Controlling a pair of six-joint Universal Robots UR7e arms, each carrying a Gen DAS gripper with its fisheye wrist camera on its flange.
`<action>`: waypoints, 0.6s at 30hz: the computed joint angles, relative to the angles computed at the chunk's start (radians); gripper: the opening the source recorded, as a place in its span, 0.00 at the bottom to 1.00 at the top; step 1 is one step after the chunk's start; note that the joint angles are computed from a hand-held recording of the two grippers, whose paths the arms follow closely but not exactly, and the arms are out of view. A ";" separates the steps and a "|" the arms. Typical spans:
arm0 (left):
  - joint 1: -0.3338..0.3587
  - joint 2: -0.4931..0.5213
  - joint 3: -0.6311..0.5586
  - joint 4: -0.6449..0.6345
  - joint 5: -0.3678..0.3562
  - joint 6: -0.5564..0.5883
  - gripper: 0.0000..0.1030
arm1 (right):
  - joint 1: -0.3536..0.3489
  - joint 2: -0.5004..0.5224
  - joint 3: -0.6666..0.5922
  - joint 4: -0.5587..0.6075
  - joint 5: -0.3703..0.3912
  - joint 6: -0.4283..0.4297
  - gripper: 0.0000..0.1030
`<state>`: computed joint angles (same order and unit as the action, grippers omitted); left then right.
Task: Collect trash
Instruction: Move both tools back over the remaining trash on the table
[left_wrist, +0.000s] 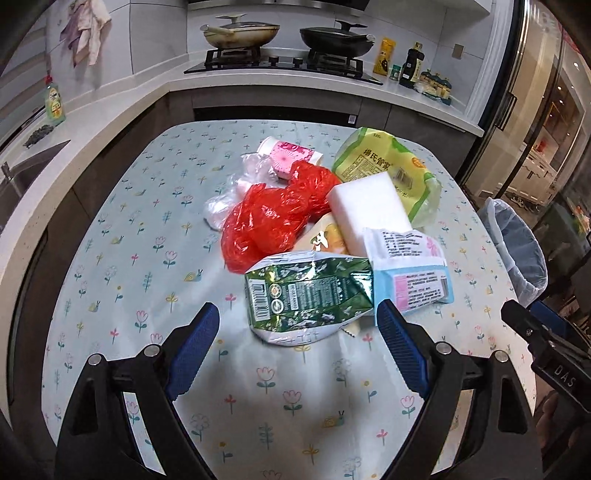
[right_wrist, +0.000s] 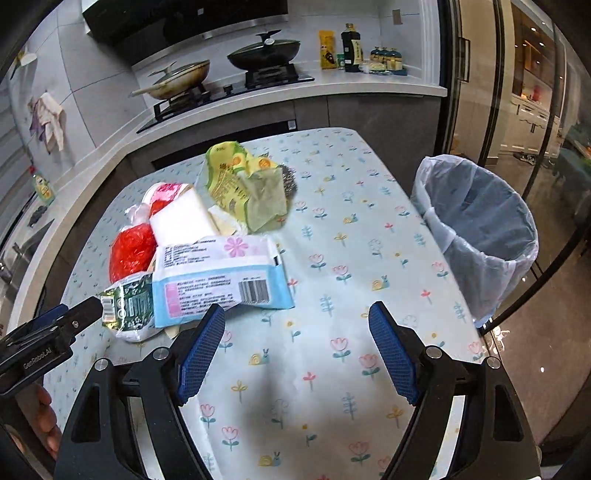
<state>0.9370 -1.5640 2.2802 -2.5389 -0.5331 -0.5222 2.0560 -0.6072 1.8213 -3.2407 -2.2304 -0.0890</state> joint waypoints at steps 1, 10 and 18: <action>0.001 -0.008 0.006 0.008 0.004 -0.007 0.81 | 0.003 0.008 -0.006 0.010 0.004 0.004 0.75; 0.026 -0.070 0.038 0.050 0.005 -0.042 0.81 | 0.030 0.091 -0.080 0.084 0.046 0.031 0.75; 0.054 -0.079 0.045 0.025 -0.020 -0.015 0.81 | -0.005 0.103 -0.091 0.184 0.156 0.131 0.75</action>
<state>0.9910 -1.6430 2.3252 -2.5135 -0.5530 -0.5374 2.0508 -0.5044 1.7299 -3.0565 -2.0748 0.0415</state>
